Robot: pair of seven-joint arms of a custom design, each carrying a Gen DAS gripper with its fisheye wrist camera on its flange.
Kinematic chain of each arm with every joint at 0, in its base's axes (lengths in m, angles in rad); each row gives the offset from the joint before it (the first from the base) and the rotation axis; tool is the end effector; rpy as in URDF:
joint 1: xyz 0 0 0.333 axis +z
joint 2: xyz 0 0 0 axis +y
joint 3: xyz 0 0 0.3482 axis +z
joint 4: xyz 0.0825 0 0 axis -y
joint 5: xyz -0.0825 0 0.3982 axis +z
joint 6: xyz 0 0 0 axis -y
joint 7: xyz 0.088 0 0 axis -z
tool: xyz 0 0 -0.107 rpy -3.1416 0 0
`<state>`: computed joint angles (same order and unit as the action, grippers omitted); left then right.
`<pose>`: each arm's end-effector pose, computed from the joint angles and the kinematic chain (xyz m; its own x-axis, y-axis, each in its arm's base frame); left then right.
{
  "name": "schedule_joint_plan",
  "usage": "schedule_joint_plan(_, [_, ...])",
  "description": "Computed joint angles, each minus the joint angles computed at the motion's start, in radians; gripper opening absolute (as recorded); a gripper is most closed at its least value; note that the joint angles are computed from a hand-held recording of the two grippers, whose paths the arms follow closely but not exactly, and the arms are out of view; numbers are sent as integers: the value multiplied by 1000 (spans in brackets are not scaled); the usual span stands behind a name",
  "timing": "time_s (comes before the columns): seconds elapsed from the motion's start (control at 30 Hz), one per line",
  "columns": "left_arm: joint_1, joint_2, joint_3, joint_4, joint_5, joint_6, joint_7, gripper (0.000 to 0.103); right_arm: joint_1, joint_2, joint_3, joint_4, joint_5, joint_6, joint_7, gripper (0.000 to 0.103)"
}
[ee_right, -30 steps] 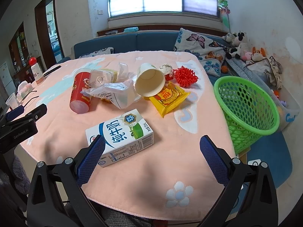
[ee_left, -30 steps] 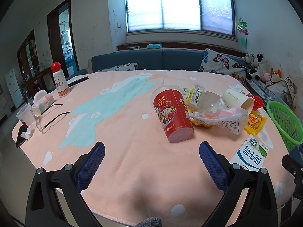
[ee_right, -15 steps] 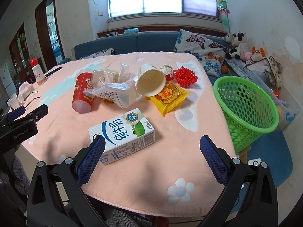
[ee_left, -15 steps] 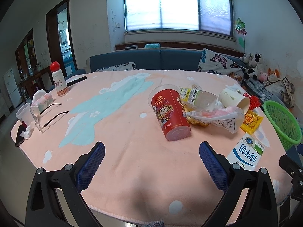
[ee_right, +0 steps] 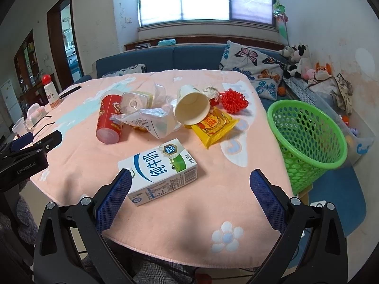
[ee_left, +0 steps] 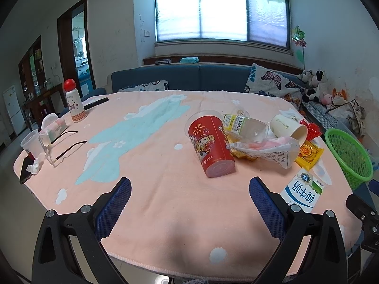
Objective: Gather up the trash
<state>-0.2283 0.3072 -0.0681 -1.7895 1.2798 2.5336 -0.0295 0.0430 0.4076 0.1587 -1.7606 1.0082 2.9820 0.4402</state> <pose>0.6588 -0.2076 0.4455 0.3745 -0.9263 -0.0422 -0.5369 -0.1795 -0.8244 0.7085 0.0691 0.4271 0.3651 -0.9298 -0.0457 -0.5837 -0.1904 -0.7893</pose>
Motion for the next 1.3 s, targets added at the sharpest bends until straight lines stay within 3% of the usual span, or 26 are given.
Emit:
schedule_joint_plan(0.43, [-3, -14, -5, -9, 12, -9, -8, 97, -5, -8, 5, -2, 26, -2, -24, 99])
schedule_joint_plan(0.93, [-5, -37, -15, -31, 42, -9, -28, 97, -21, -48, 26, -32, 161, 16, -149, 99])
schedule_joint_plan(1.3, [-6, -49, -24, -43, 50, -5, -31, 97, -7, -65, 6, -43, 224, 18, -199, 99])
